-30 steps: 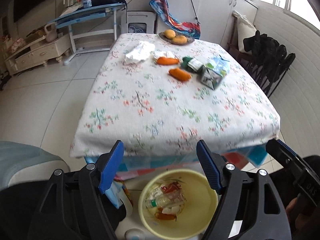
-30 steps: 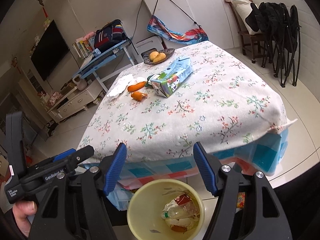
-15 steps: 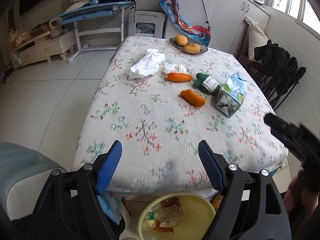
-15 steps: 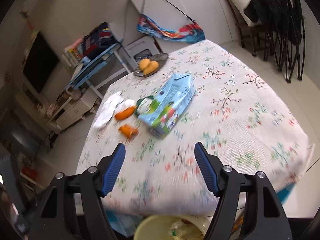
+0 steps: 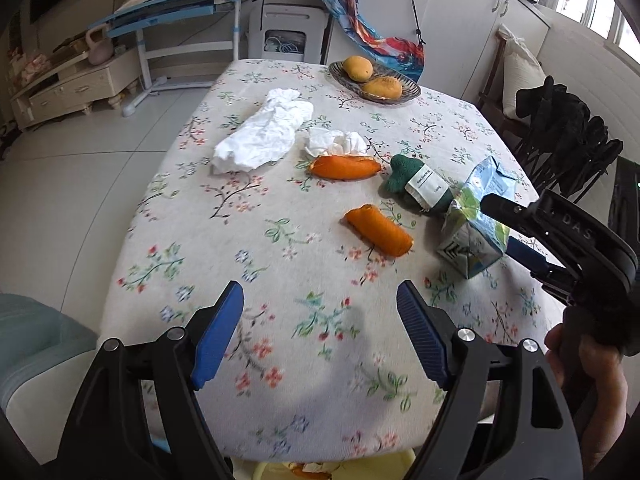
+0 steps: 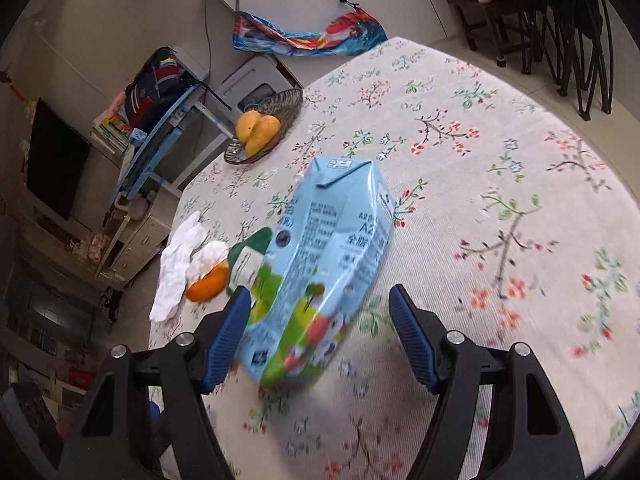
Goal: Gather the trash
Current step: 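Grasp the cow-printed milk carton with the right gripper while the left grasps the orange peel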
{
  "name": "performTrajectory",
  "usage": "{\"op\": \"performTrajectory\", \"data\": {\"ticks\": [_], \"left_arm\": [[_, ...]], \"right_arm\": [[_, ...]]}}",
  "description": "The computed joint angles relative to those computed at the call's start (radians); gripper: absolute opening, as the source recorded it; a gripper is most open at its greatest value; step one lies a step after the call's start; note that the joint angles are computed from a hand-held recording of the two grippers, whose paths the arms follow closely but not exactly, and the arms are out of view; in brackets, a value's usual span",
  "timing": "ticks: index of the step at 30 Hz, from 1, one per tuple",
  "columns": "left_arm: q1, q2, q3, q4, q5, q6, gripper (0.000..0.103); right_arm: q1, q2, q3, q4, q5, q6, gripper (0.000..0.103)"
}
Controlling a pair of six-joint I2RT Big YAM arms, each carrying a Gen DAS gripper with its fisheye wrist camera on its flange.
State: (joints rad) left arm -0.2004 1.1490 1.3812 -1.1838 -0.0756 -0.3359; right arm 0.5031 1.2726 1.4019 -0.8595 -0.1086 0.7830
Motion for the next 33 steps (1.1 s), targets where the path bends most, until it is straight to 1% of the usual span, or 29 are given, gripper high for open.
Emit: {"op": "performTrajectory", "data": {"ticks": [2,4,5,6,7,10,12,14,18,24,26,28,30,32,33], "left_arm": [[0.000,0.019,0.010,0.005,0.001,-0.006,0.076],[0.005,0.038,0.022,0.012,0.010,-0.013,0.076],[0.006,0.050,0.029,0.016,0.012,-0.019,0.076],[0.006,0.060,0.035,0.019,0.014,-0.021,0.076],[0.008,0.070,0.042,0.022,0.016,-0.022,0.076],[0.001,0.106,0.064,0.032,0.012,-0.024,0.076],[-0.003,0.129,0.078,0.034,0.010,-0.025,0.076],[-0.007,0.152,0.091,0.035,0.009,-0.025,0.076],[-0.016,0.184,0.107,0.040,0.004,-0.022,0.076],[-0.051,0.212,0.121,0.048,-0.066,0.010,0.077],[-0.056,0.213,0.120,0.051,-0.080,0.027,0.077],[-0.054,0.209,0.115,0.057,-0.076,0.047,0.077],[-0.047,0.198,0.105,0.064,-0.063,0.072,0.073],[-0.038,0.186,0.094,0.066,-0.057,0.105,0.060],[-0.029,0.179,0.089,0.067,-0.044,0.118,0.057]], "right_arm": [[-0.002,0.010,0.008,0.007,0.001,-0.013,0.069],[-0.007,0.023,0.020,0.009,-0.023,-0.033,0.068],[-0.010,0.028,0.024,0.010,-0.032,-0.043,0.061],[-0.016,0.035,0.027,0.012,-0.063,-0.057,0.050],[-0.025,0.037,0.021,0.027,-0.103,-0.062,0.047],[-0.033,0.030,0.016,0.035,-0.134,-0.078,0.042],[-0.045,0.020,0.010,0.041,-0.167,-0.074,0.036],[-0.054,0.004,0.002,0.042,-0.187,-0.076,0.033],[-0.067,-0.029,-0.011,0.021,-0.196,-0.096,0.032],[-0.058,-0.051,0.008,-0.080,-0.094,-0.183,0.032],[-0.052,-0.044,0.014,-0.102,-0.073,-0.206,0.032],[-0.044,-0.042,0.013,-0.115,-0.058,-0.225,0.033],[-0.031,-0.031,0.021,-0.135,-0.046,-0.238,0.040],[-0.025,-0.028,0.018,-0.138,-0.047,-0.243,0.041],[-0.022,-0.025,0.012,-0.136,-0.057,-0.240,0.041]]}}
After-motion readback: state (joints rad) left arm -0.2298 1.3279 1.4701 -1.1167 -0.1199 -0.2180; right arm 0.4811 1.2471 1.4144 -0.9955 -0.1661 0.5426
